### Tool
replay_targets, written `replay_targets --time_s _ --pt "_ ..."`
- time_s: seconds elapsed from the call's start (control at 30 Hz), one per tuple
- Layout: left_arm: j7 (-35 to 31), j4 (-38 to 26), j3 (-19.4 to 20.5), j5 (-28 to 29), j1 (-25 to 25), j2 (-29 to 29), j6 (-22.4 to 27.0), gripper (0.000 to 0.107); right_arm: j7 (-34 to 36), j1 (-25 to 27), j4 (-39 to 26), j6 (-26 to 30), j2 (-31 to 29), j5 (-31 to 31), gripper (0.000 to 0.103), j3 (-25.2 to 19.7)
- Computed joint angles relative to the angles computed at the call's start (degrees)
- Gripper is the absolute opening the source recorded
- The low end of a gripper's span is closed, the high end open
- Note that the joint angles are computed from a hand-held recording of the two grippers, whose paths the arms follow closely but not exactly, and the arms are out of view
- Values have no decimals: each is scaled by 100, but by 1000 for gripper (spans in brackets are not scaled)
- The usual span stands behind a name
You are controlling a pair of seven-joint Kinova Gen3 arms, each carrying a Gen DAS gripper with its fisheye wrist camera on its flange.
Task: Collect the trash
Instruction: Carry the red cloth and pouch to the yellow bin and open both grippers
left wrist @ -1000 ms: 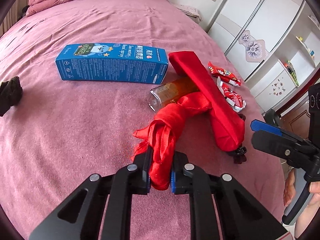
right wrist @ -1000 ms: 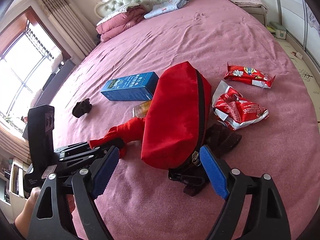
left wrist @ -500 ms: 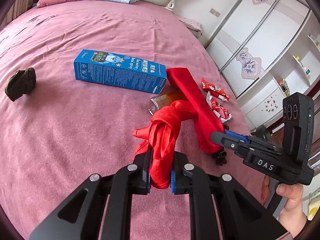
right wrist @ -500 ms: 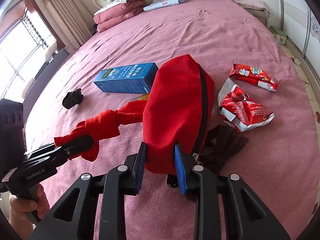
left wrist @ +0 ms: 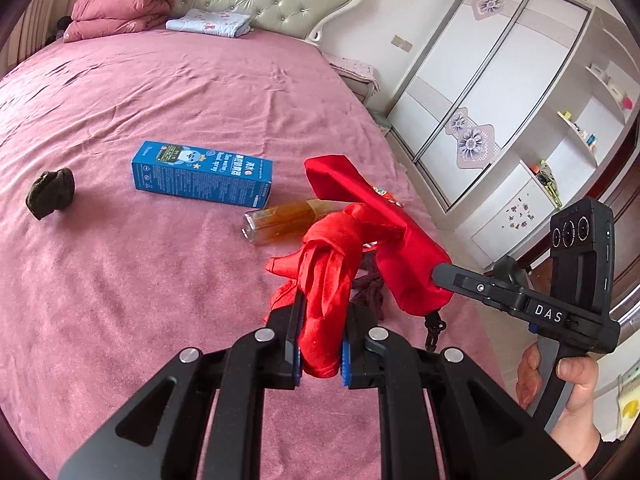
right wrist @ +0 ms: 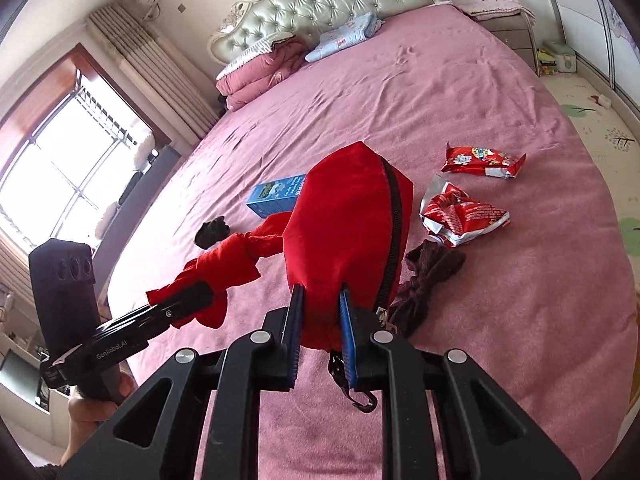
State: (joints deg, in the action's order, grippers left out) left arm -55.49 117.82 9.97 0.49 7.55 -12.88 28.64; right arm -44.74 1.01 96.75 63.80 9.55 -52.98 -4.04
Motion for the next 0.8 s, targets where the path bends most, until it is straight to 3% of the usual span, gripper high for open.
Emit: replay_targets --time_s 0.2,0.4,0.57,0.8 --pt "602 -321 554 -469 8 154 54 13 346 567 11 632 -75 -366 17 303" --pt "1206 -772 877 -1034 363 654 37 13 667 1159 -44 1109 -107 -509 17 659" --pt "1713 -1311 973 -1622 847 1250 126 14 847 1688 -109 1387 -4 -578 17 894" --pt "1730 -2217 769 -1880 1633 2147 326 14 1058 2449 -312 1723 300 -519 17 1076"
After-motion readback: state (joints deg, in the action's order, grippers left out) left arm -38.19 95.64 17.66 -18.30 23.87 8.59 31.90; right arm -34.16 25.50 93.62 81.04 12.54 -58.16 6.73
